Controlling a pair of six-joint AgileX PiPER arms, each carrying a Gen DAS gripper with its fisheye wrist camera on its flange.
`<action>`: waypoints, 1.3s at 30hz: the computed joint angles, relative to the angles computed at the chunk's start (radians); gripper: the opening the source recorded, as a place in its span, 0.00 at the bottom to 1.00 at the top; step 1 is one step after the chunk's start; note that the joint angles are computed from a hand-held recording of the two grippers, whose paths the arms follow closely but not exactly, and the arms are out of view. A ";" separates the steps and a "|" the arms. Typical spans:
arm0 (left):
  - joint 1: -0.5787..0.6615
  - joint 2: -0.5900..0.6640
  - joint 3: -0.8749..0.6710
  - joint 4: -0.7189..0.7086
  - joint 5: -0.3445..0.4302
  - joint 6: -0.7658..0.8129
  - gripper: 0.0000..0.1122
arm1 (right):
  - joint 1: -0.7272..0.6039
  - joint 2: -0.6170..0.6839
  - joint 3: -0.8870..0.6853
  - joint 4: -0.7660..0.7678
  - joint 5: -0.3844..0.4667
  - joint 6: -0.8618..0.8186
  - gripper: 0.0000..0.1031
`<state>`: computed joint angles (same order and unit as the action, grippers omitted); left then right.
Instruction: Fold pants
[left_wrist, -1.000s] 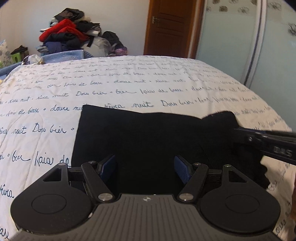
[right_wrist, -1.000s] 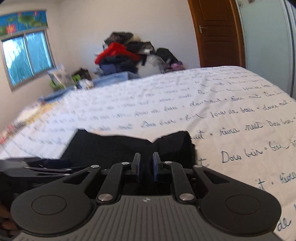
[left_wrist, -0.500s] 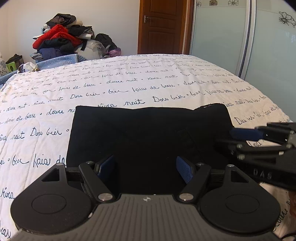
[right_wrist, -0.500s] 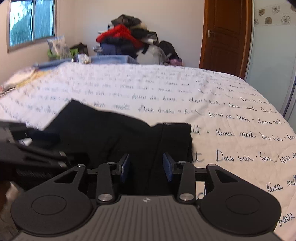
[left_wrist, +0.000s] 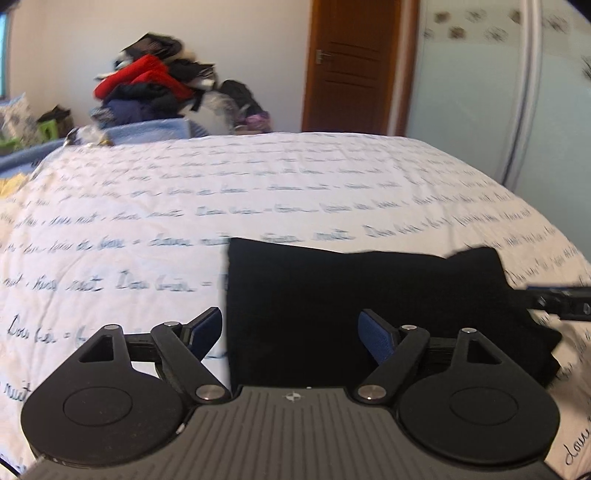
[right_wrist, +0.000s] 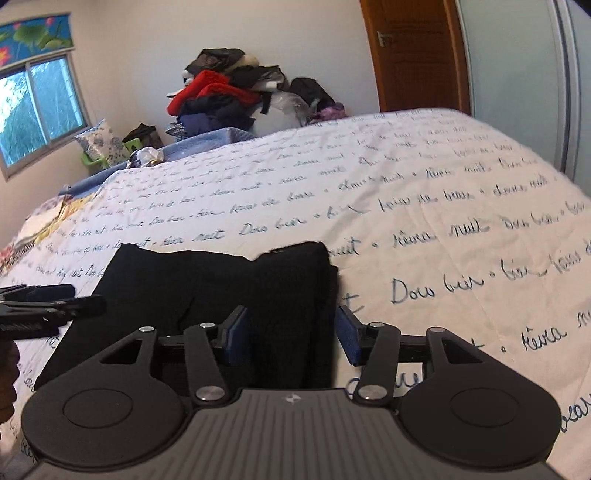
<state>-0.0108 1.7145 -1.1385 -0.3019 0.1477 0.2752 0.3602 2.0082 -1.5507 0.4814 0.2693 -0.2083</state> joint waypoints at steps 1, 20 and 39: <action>0.027 0.010 -0.013 -0.100 0.017 0.096 0.75 | -0.022 0.013 -0.013 0.100 0.029 -0.081 0.50; 0.377 0.393 -0.409 -0.858 0.888 0.625 0.79 | -0.288 0.525 -0.688 0.754 0.882 -0.358 0.52; 0.194 0.093 -0.067 -0.922 0.359 0.886 0.17 | -0.063 0.189 -0.238 0.603 0.283 -0.442 0.30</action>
<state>0.1828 1.8080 -1.2057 -1.2244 0.5072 1.1610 0.2975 2.1973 -1.7892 1.0839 0.5526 -0.6508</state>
